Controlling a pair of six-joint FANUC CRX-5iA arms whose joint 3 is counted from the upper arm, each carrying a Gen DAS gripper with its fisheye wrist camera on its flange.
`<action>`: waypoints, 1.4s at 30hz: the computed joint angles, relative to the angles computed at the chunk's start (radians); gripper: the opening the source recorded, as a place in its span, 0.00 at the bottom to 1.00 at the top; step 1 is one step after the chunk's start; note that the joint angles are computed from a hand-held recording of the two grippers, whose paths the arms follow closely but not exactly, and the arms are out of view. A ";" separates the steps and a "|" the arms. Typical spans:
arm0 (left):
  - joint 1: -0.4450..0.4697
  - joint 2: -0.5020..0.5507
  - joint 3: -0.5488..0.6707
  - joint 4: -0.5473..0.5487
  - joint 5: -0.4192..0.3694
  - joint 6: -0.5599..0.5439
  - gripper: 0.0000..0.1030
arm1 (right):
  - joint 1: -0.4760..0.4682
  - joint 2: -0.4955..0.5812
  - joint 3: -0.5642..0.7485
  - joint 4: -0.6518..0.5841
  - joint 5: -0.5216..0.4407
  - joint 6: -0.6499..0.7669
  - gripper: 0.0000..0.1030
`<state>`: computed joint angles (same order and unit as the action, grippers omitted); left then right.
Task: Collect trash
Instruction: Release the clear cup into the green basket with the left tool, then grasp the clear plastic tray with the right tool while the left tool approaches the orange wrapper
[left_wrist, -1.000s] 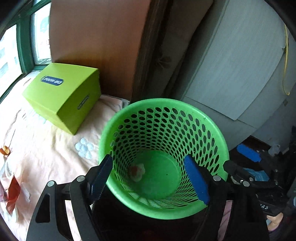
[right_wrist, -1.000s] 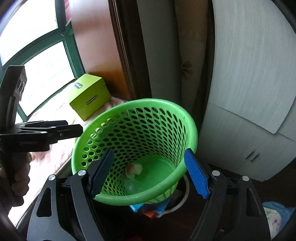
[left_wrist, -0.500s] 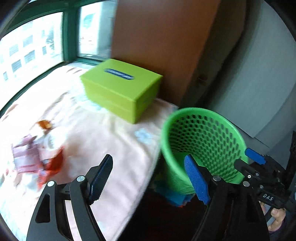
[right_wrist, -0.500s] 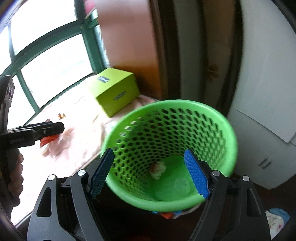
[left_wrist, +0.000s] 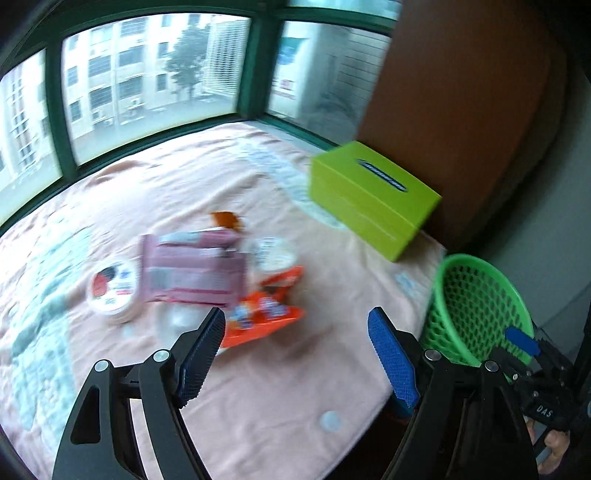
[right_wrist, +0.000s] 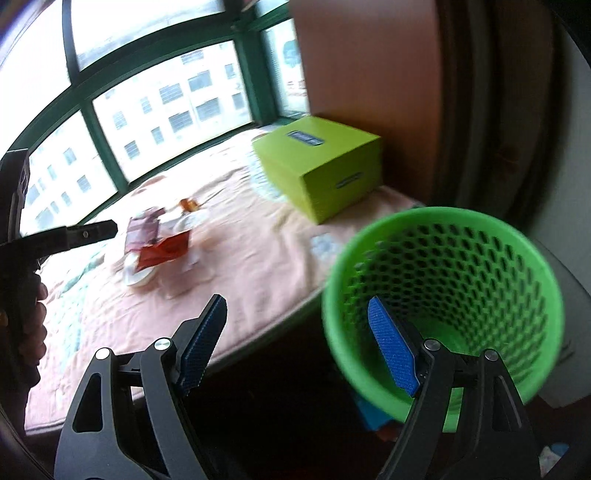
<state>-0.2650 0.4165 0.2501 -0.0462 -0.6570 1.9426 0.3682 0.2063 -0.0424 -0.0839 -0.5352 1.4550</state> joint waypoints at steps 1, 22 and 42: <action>0.005 -0.009 -0.011 -0.009 0.002 0.014 0.74 | 0.007 0.013 0.022 -0.028 -0.015 0.026 0.76; 0.111 -0.134 -0.203 -0.035 0.038 0.126 0.74 | 0.093 0.320 0.392 -0.218 -0.235 0.344 0.82; 0.141 -0.134 -0.248 0.009 0.040 0.100 0.74 | 0.137 0.480 0.541 -0.098 -0.280 0.344 0.79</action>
<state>-0.1236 0.2821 0.0021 -0.0374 -0.6171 2.0422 0.5049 0.6866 0.4986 -0.1817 -0.8147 1.7985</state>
